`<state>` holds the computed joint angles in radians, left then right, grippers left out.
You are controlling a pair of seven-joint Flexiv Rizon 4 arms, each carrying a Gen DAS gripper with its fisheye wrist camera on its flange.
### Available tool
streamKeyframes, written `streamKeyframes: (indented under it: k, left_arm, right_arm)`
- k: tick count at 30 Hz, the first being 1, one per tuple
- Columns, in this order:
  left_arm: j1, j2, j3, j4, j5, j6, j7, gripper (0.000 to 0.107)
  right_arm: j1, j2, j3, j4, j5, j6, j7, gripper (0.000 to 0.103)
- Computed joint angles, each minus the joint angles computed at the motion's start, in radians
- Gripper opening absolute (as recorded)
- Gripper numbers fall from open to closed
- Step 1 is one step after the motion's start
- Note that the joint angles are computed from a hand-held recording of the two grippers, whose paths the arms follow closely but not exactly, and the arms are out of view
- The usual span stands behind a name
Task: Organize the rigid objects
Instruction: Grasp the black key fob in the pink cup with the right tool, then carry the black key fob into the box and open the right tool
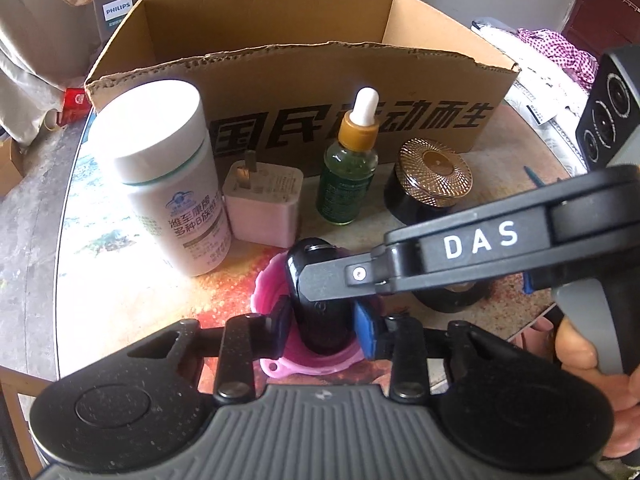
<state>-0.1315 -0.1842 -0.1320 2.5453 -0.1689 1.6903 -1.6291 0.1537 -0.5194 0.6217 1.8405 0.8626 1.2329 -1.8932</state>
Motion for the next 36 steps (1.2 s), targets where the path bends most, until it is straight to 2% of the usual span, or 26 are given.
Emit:
streamKeyframes:
  k: [3, 8, 10, 12, 13, 14, 15, 16, 17, 18, 22, 26, 29, 31, 32, 34, 36]
  left_arm:
    - [0.017, 0.02, -0.021, 0.02, -0.006, 0.01, 0.0, 0.035]
    - [-0.153, 0.054, 0.168, -0.006, 0.079, -0.016, -0.081, 0.035]
    - [-0.227, 0.08, 0.267, -0.03, 0.178, -0.042, -0.16, 0.034]
    - [-0.272, 0.114, 0.344, -0.07, 0.326, -0.079, -0.273, 0.034]
    - [-0.27, 0.134, 0.35, -0.08, 0.366, -0.085, -0.298, 0.031]
    - [-0.256, 0.153, 0.334, -0.077, 0.358, -0.079, -0.286, 0.03]
    - [-0.248, 0.172, 0.337, -0.097, 0.415, -0.096, -0.328, 0.031]
    - [-0.234, 0.193, 0.339, -0.14, 0.537, -0.135, -0.425, 0.031]
    - [-0.216, 0.208, 0.329, -0.164, 0.597, -0.152, -0.474, 0.031]
    - [-0.201, 0.219, 0.32, -0.172, 0.6, -0.15, -0.475, 0.031]
    - [-0.179, 0.217, 0.301, -0.161, 0.372, -0.094, -0.274, 0.03]
    - [-0.133, 0.19, 0.255, -0.197, 0.25, -0.093, -0.147, 0.03]
    - [-0.087, 0.144, 0.173, -0.199, -0.04, -0.098, 0.088, 0.03]
    - [-0.034, 0.11, 0.103, -0.218, -0.219, -0.148, 0.218, 0.03]
    - [-0.011, 0.097, 0.088, -0.229, -0.263, -0.182, 0.256, 0.03]
    - [0.016, 0.051, 0.084, -0.273, -0.283, -0.256, 0.268, 0.03]
    - [0.035, 0.015, 0.096, -0.308, -0.264, -0.322, 0.249, 0.03]
  right_arm:
    - [-0.001, 0.021, -0.009, 0.01, 0.047, -0.01, -0.042, 0.019]
    - [0.015, 0.064, -0.031, 0.018, 0.12, -0.022, -0.105, 0.019]
    - [0.021, 0.097, -0.037, 0.026, 0.155, -0.023, -0.142, 0.019]
    - [0.033, 0.129, -0.044, 0.024, 0.187, -0.024, -0.173, 0.019]
    - [0.035, 0.147, -0.046, 0.021, 0.206, -0.026, -0.197, 0.019]
    - [0.032, 0.16, -0.05, 0.01, 0.223, -0.039, -0.222, 0.019]
    - [0.029, 0.175, -0.052, 0.0, 0.245, -0.057, -0.247, 0.018]
    - [0.037, 0.191, -0.058, -0.008, 0.256, -0.054, -0.265, 0.018]
    - [0.046, 0.205, -0.063, -0.018, 0.269, -0.042, -0.296, 0.018]
    - [0.053, 0.215, -0.071, -0.029, 0.282, -0.037, -0.32, 0.018]
    - [0.096, 0.227, -0.126, -0.089, 0.281, -0.055, -0.34, 0.018]
    - [0.138, 0.19, -0.195, -0.189, 0.213, -0.116, -0.29, 0.017]
    - [0.144, 0.13, -0.232, -0.282, 0.122, -0.198, -0.191, 0.017]
    - [0.156, 0.065, -0.25, -0.355, 0.054, -0.254, -0.096, 0.017]
    - [0.157, 0.028, -0.256, -0.392, 0.023, -0.288, -0.047, 0.017]
    - [0.156, -0.044, -0.26, -0.454, -0.027, -0.348, 0.044, 0.017]
    - [0.152, -0.117, -0.257, -0.518, -0.068, -0.413, 0.127, 0.017]
